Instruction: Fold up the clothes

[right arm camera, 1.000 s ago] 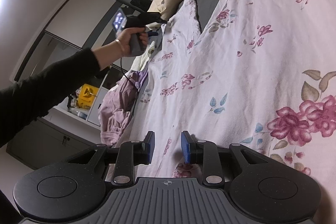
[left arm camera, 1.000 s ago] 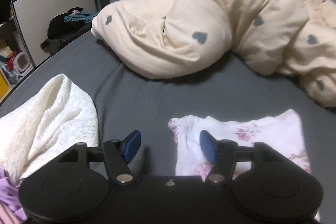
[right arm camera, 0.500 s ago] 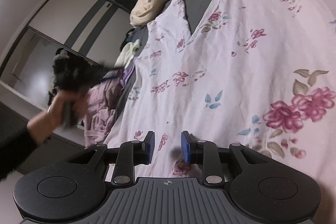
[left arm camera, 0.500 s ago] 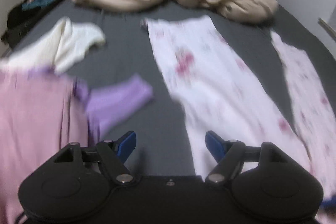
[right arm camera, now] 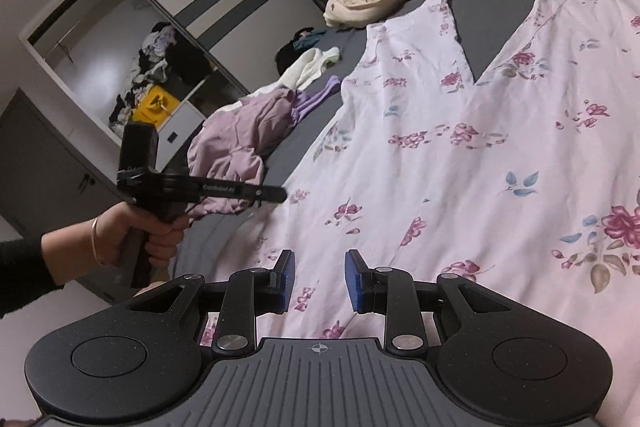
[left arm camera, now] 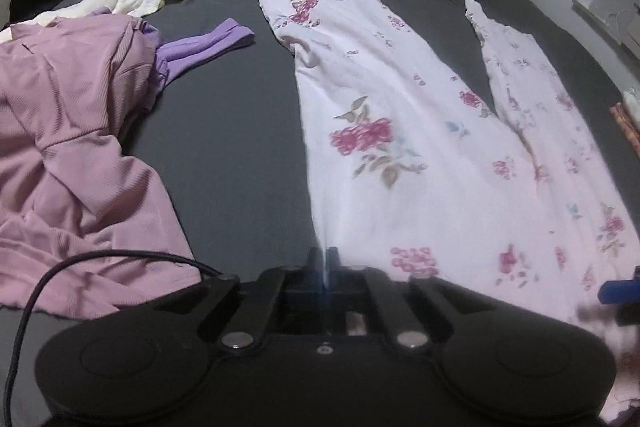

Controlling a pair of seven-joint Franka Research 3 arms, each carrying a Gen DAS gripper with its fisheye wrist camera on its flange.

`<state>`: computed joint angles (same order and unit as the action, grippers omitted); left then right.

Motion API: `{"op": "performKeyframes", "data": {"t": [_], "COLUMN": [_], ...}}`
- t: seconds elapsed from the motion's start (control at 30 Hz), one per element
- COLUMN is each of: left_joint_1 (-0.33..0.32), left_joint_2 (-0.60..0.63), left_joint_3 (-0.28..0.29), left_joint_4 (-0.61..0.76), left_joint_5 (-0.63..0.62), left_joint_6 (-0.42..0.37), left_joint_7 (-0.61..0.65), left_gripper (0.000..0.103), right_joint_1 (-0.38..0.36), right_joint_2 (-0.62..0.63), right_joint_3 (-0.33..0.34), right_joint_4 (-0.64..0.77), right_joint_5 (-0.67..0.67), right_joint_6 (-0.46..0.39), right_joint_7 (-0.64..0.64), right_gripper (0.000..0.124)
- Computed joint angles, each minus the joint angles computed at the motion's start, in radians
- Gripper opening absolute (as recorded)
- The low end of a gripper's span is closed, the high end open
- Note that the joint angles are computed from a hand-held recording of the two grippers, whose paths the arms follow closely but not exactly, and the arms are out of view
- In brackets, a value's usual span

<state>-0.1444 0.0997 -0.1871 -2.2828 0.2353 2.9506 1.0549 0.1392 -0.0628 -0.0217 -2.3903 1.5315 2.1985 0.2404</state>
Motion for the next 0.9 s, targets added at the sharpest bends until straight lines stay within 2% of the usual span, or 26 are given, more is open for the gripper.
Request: {"op": "performKeyframes", "data": {"t": [0.03,0.17,0.23,0.27,0.3,0.33,0.37,0.4,0.53,0.6,0.7,0.73,0.8,0.83,0.87,0.9], "left_joint_1": [-0.016,-0.007,-0.007,-0.009,-0.010,-0.010,-0.007,-0.005,-0.045,-0.102,-0.249,-0.297,-0.377,-0.426,-0.443,-0.452], "left_joint_2": [-0.015,-0.066,-0.070,-0.073,-0.082,-0.091,-0.106,-0.121,-0.198,-0.238,-0.276,-0.282,-0.276,-0.273,-0.269,-0.266], "left_joint_3": [0.019,0.008,0.004,0.005,0.006,0.008,0.010,0.009,0.015,0.045,0.143,0.174,0.224,0.257,0.266,0.268], "left_joint_4": [-0.001,-0.048,-0.058,-0.061,-0.078,-0.095,-0.117,-0.136,-0.224,-0.279,-0.346,-0.361,-0.378,-0.386,-0.389,-0.392], "left_joint_5": [0.064,0.019,0.007,0.021,0.038,0.061,0.109,0.129,-0.047,-0.175,-0.399,-0.459,-0.546,-0.589,-0.607,-0.617], "left_joint_6": [-0.018,-0.020,-0.016,-0.021,0.005,0.031,0.061,0.075,0.068,0.078,0.127,0.143,0.185,0.204,0.214,0.223], "left_joint_7": [-0.056,-0.083,-0.075,-0.094,-0.123,-0.158,-0.215,-0.245,-0.152,-0.074,0.096,0.144,0.218,0.254,0.262,0.262], "left_gripper": [0.002,0.002,0.008,0.024,0.035,0.054,0.060,0.060,0.060,0.060,0.060,0.057,0.043,0.028,0.018,0.016], "right_joint_1": [0.000,-0.013,-0.016,-0.016,-0.016,-0.015,-0.015,-0.014,-0.008,-0.004,0.000,0.001,0.002,0.003,0.004,0.006], "right_joint_2": [0.005,0.004,0.000,-0.005,-0.010,-0.012,-0.019,-0.024,-0.043,-0.045,-0.043,-0.040,-0.033,-0.030,-0.027,-0.024], "right_joint_3": [-0.001,-0.011,-0.010,-0.009,-0.009,-0.008,-0.009,-0.009,-0.011,-0.011,-0.011,-0.011,-0.010,-0.008,-0.006,-0.003], "right_joint_4": [0.005,0.007,0.009,0.008,0.005,0.004,-0.001,-0.005,-0.016,-0.017,-0.020,-0.021,-0.019,-0.019,-0.020,-0.020], "right_joint_5": [0.012,0.039,0.041,0.039,0.036,0.035,0.031,0.030,0.038,0.047,0.055,0.058,0.061,0.064,0.068,0.075], "right_joint_6": [-0.004,-0.039,-0.036,-0.032,-0.027,-0.023,-0.019,-0.013,-0.005,0.001,0.006,0.008,0.011,0.017,0.027,0.042], "right_joint_7": [0.003,0.012,0.009,0.010,0.012,0.015,0.019,0.021,0.013,0.010,0.021,0.028,0.043,0.046,0.048,0.048], "right_gripper": [0.028,0.028,0.028,0.028,0.028,0.028,0.028,0.028,0.028,0.028,0.028,0.028,0.028,0.028,0.028,0.028]}}
